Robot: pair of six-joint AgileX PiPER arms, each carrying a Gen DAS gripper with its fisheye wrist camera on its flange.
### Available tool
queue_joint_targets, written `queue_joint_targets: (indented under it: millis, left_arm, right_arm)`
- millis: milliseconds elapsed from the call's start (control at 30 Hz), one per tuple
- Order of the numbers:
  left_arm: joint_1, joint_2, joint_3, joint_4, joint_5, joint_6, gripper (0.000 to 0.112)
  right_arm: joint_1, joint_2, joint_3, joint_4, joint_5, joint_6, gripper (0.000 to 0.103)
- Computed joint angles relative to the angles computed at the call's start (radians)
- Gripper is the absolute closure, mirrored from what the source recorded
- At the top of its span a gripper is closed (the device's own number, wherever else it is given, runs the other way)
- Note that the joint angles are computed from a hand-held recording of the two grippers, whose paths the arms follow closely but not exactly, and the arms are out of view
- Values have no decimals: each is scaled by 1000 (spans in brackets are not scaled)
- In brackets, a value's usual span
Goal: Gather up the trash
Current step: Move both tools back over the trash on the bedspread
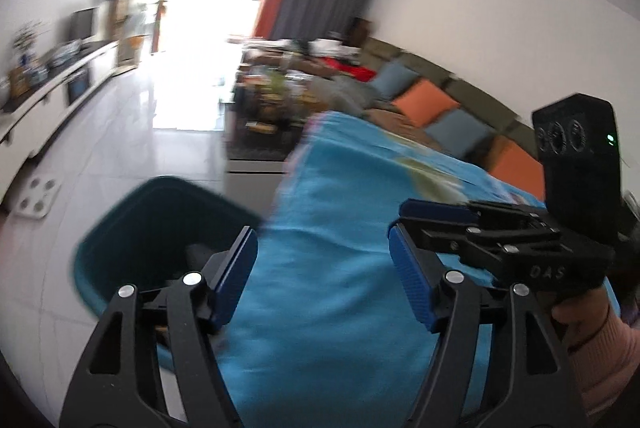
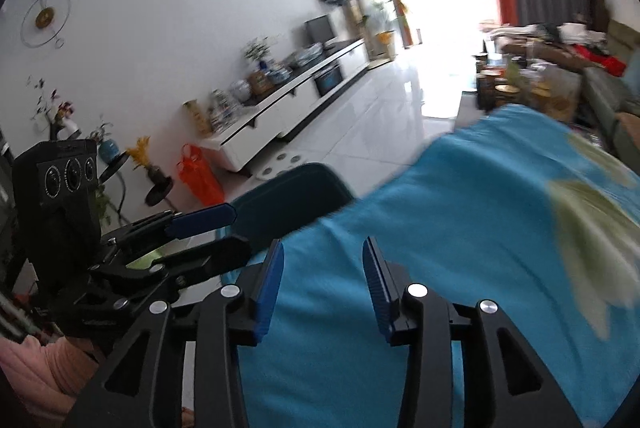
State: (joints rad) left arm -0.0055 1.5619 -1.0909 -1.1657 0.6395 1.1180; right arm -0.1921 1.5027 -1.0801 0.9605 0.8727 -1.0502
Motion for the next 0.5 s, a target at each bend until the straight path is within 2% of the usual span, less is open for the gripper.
queue_joint_targets:
  millis: [233, 500]
  left_arm:
    - [-242, 47, -40, 22, -8, -25, 44]
    - [-486, 156, -155, 132, -50, -129, 45]
  right_arm:
    - [-330, -131, 136, 6, 85, -104, 64]
    - [-713, -144, 197, 15, 194, -233, 64]
